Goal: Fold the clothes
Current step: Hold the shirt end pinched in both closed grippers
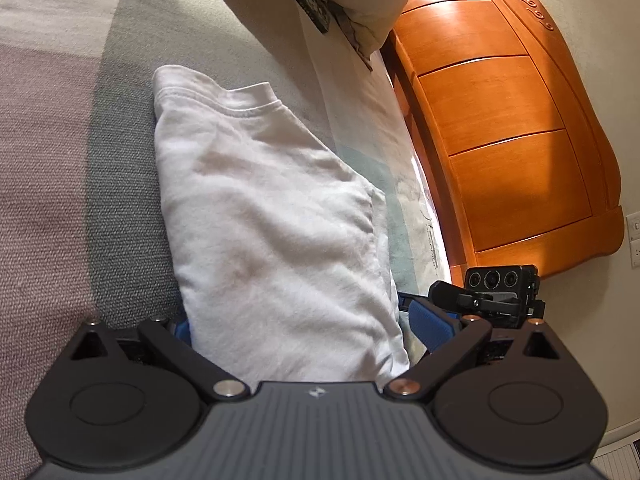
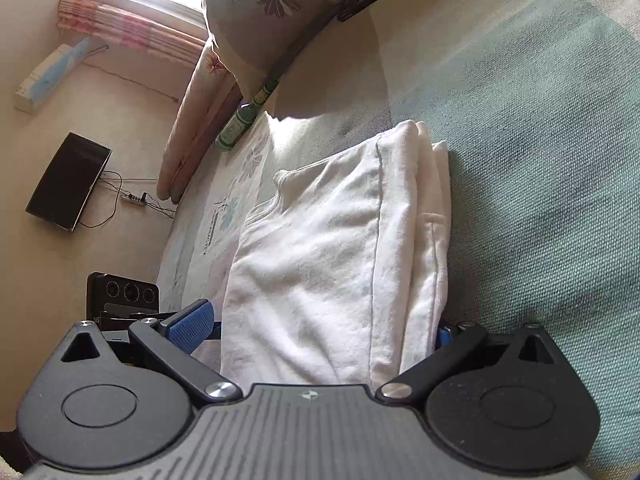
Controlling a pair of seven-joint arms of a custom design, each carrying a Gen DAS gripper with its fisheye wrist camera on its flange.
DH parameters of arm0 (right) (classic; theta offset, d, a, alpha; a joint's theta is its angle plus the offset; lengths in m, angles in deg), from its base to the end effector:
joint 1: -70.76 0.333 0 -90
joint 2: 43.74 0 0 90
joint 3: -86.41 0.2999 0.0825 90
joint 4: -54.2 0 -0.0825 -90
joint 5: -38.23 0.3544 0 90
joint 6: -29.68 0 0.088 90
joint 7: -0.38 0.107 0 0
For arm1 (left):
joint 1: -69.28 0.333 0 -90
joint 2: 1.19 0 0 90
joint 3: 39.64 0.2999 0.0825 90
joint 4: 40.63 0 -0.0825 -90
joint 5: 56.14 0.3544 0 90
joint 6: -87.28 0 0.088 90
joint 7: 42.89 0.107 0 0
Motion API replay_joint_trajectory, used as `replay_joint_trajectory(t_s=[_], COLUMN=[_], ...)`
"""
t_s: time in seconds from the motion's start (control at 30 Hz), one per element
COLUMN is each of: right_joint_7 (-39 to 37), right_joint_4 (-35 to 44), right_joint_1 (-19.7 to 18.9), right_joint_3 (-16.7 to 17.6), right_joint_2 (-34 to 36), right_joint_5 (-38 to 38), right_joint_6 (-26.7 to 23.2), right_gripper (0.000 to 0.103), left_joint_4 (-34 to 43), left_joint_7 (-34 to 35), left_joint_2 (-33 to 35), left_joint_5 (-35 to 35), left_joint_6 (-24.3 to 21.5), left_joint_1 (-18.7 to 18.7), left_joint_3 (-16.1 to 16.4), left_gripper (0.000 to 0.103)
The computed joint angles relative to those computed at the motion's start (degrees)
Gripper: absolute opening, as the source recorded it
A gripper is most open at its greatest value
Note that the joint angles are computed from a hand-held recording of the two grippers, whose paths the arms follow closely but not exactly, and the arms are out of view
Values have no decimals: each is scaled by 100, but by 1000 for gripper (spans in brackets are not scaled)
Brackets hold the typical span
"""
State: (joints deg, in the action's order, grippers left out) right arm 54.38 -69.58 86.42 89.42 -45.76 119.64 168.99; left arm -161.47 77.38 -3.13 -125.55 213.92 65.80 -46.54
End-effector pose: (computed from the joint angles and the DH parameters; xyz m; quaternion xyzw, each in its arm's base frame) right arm 0.5050 0.1740 0.4459 -0.5857 0.6313 0.1998 0.4675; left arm 0.5201 -0.1275 0.4610 0.6228 -0.6176 0.4227 0.2281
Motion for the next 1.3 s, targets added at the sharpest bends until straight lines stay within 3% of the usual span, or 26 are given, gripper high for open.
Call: replay_joint_trajectory(t_s=[0.17, 0.23, 0.3, 0.37, 0.43, 0.53, 0.6, 0.67, 0.73, 0.83, 0.93, 0.97, 1.0, 1.07, 1.17, 1.2, 1.3], right_joint_7=[-443, -581, -608, -690, -653, -157, 167, 190, 176, -26, -82, 40, 165, 363, 550, 565, 390], right_joint_4=[-114, -199, -305, -432, -520, -305, -101, 88, 95, -35, -177, -192, -207, -248, -289, -285, -322], right_joint_1=[-29, -76, -150, -256, -355, -268, -178, -139, -119, -100, -113, -110, -108, -71, 18, 45, 14], right_joint_3=[-39, -87, -162, -265, -322, -126, -34, -19, -5, -9, -53, -53, -52, -22, 30, 36, -68], right_joint_2=[-62, -107, -134, -135, -115, -88, -20, 88, 79, -17, -73, -71, -69, -87, -137, -144, -168], right_joint_5=[188, 247, 391, 800, 1209, 595, 45, -150, -260, -263, -176, -234, -294, -311, -327, -342, -214], right_joint_6=[-182, -280, -391, -656, -891, -421, -222, -323, -315, -260, -155, -75, 4, 193, 386, 376, -3], right_gripper=[101, 94, 73, 65, 64, 66, 79, 91, 94, 87, 70, 61, 50, 45, 48, 53, 54], left_joint_4=[-150, -311, -422, -425, -347, -137, -6, 16, -81, -282, -437, -483, -527, -593, -612, -605, -604], left_joint_7=[186, 198, 230, 243, 207, 198, 221, 309, 433, 517, 412, 389, 367, 401, 483, 517, 582], left_joint_2=[-65, -171, -240, -247, -200, -16, 74, 79, 4, -133, -137, -125, -112, -91, -121, -101, -81], left_joint_5=[-264, -383, -459, -409, -302, -279, -237, -228, -288, -343, -451, -500, -549, -660, -647, -679, -724], left_joint_6=[-133, -173, -202, -269, -302, -361, -337, -254, -175, -52, 29, 44, 58, 57, 133, 102, 35], left_joint_1=[58, 99, 122, 130, 121, 101, 75, 45, 32, 44, 86, 105, 126, 165, 160, 167, 192], left_joint_3=[54, 106, 146, 166, 156, 111, 47, -9, -21, 28, 102, 121, 138, 160, 129, 137, 147], left_gripper=[98, 91, 84, 83, 83, 87, 94, 97, 97, 77, 44, 27, 20, 19, 19, 19, 18])
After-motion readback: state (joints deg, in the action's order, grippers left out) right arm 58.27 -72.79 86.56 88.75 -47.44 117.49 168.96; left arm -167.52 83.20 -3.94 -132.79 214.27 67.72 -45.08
